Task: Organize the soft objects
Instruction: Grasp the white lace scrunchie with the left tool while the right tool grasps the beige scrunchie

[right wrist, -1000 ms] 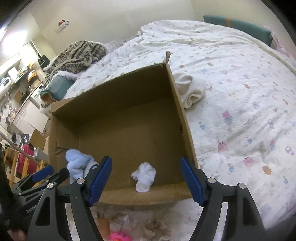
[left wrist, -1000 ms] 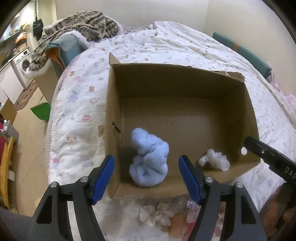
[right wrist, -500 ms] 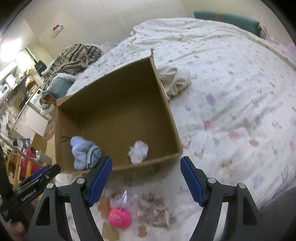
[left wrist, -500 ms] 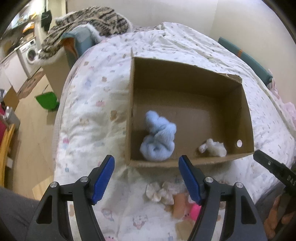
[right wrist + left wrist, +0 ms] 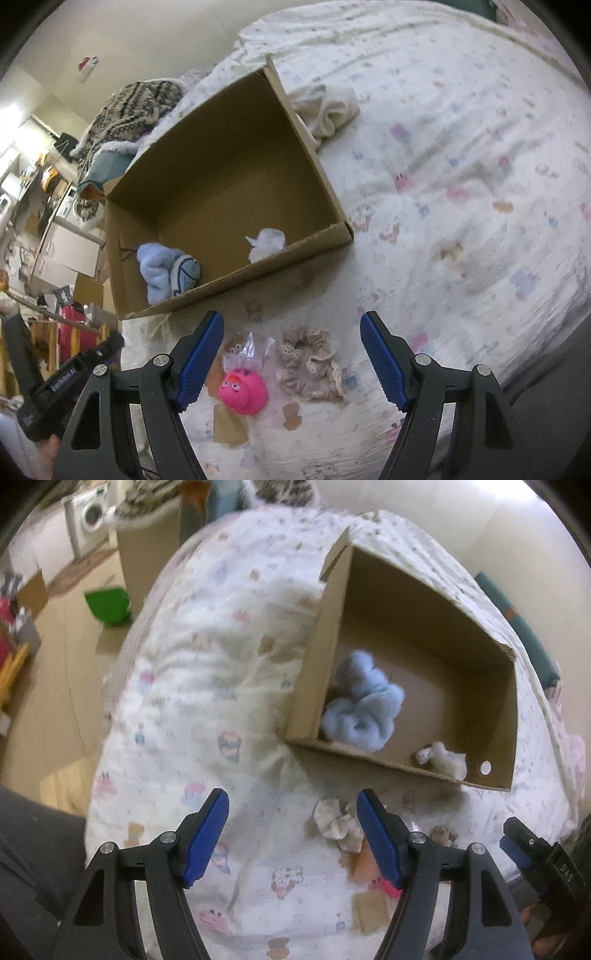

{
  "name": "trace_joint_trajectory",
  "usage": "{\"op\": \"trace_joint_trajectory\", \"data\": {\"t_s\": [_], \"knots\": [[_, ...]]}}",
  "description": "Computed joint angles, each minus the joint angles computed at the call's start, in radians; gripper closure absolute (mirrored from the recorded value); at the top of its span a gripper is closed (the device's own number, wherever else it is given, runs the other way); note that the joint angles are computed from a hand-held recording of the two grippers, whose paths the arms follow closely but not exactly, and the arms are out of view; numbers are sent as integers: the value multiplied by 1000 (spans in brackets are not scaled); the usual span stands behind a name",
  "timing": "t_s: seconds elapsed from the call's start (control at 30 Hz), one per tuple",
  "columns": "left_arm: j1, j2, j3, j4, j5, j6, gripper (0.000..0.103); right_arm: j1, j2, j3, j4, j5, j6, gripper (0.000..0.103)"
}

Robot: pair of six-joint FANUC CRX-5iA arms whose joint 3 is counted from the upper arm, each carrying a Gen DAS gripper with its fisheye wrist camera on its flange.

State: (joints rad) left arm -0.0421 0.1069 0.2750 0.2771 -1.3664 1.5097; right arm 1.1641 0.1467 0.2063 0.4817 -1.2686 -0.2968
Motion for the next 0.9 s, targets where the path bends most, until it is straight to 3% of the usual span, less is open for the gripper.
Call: {"op": "trace_joint_trajectory", "data": {"t_s": [0.13,0.33,0.43,0.57,0.77,0.9], "knots": [[-17,39,0,20,-57,-6,34,-8,-6,-11,-18,12,-18,22],[-89,86,6,10,-63,-72,35,-12,-14,-22,-30,18,-31,22],[-114,109,22,-23,-64,-79,48,-15,-14,-22,-37,19,-31,22],[-106,120,11,6,-66,-93,84,-19,-15,-25,-42,25,-32,23],[-75,96,-18,47,-45,-107,88,-24,-19,-31,-58,43,-26,23],[-48,88,-2,17,-56,-86,88,-39,-23,-35,-110,71,-9,23]]}}
